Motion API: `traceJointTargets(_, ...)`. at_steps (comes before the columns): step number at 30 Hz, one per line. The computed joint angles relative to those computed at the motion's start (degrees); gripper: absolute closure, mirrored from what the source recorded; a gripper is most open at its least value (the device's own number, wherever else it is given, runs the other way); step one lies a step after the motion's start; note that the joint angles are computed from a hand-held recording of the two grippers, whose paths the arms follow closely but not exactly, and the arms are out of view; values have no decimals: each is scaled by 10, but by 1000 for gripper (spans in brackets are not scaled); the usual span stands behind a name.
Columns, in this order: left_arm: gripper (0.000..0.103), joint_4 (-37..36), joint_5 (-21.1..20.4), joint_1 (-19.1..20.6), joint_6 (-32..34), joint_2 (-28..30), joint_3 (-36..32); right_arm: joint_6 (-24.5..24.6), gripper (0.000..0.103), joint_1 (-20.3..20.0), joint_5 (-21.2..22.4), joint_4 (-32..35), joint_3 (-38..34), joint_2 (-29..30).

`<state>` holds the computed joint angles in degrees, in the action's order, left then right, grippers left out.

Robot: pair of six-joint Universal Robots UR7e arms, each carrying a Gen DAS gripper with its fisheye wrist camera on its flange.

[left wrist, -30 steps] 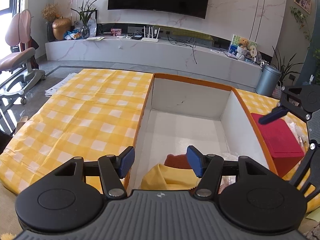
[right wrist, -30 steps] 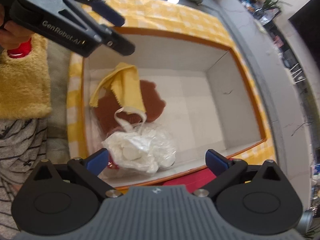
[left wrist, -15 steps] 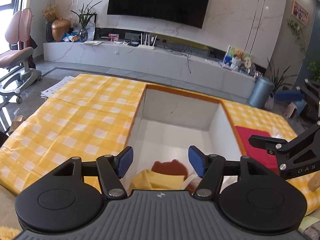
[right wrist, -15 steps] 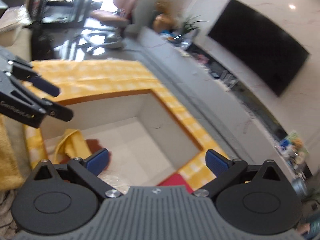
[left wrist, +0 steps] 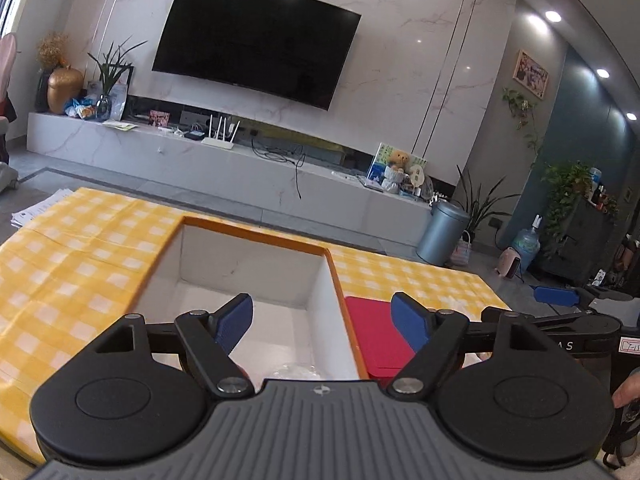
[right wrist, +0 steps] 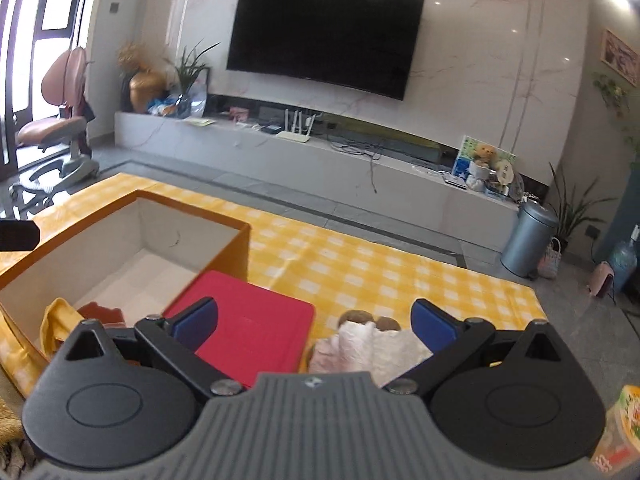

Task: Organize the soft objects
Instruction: 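Move both tools back over the remaining items on the table, then grasp the crumpled white paper with the left gripper while the right gripper approaches the Deeyeo bag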

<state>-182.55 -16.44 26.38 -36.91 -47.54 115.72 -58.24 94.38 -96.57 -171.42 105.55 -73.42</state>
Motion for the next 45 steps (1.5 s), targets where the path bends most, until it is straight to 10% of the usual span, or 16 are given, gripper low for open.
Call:
traceJointTargets(36, 14, 224, -173, 83, 199, 276, -401, 291, 3, -113, -82, 71, -157, 54)
traceJointTargets(45, 14, 287, -112, 90, 285, 345, -489, 301, 3, -114, -94, 89, -159, 59)
